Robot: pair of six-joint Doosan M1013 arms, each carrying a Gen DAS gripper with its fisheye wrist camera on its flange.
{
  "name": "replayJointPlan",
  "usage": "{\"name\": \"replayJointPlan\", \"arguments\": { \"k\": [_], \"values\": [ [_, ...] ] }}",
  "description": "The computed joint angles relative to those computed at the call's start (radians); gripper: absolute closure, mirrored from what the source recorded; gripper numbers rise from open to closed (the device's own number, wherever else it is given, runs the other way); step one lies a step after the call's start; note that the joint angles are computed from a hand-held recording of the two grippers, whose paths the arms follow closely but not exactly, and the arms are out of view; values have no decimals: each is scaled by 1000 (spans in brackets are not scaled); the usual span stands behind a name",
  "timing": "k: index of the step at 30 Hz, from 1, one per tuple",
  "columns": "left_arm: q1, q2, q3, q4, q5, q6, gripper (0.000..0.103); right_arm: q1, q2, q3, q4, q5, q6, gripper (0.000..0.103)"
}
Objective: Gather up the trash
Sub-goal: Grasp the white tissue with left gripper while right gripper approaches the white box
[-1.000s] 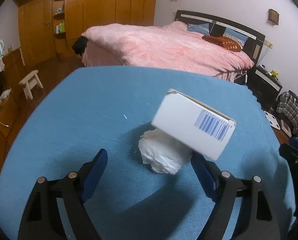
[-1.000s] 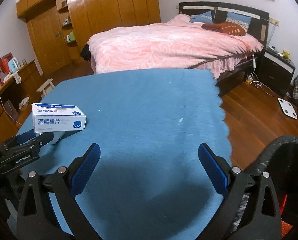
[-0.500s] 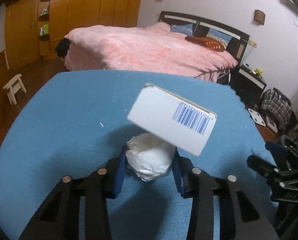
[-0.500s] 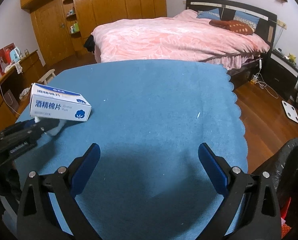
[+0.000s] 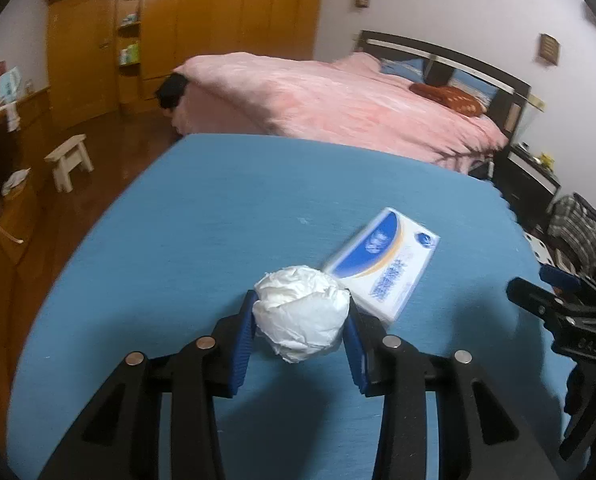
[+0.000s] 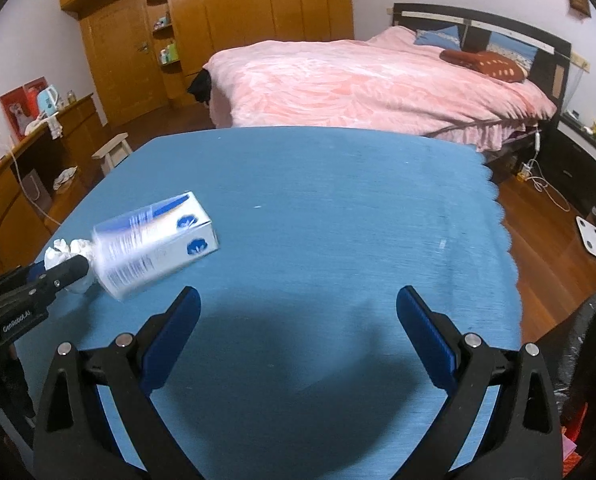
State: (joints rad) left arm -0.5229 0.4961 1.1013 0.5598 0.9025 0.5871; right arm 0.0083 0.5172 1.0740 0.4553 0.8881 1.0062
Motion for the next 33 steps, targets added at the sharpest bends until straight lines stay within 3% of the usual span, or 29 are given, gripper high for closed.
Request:
{"name": "replayJointPlan", "arguments": {
  "k": [13,18,27,33],
  "values": [
    [35,-16,30,21,4,-22,63,78,-1,3,70,37,-29,7],
    [44,-35,64,37,5,-52,63,99,0,4,40,45,-31,7],
    [50,-49,90,39,-6,-70,63,109,29,-28,-45,86,42,7],
    [48,-50,90,38,-3,-62,63,89,30,-35,-85,65,75,7]
  ]
}}
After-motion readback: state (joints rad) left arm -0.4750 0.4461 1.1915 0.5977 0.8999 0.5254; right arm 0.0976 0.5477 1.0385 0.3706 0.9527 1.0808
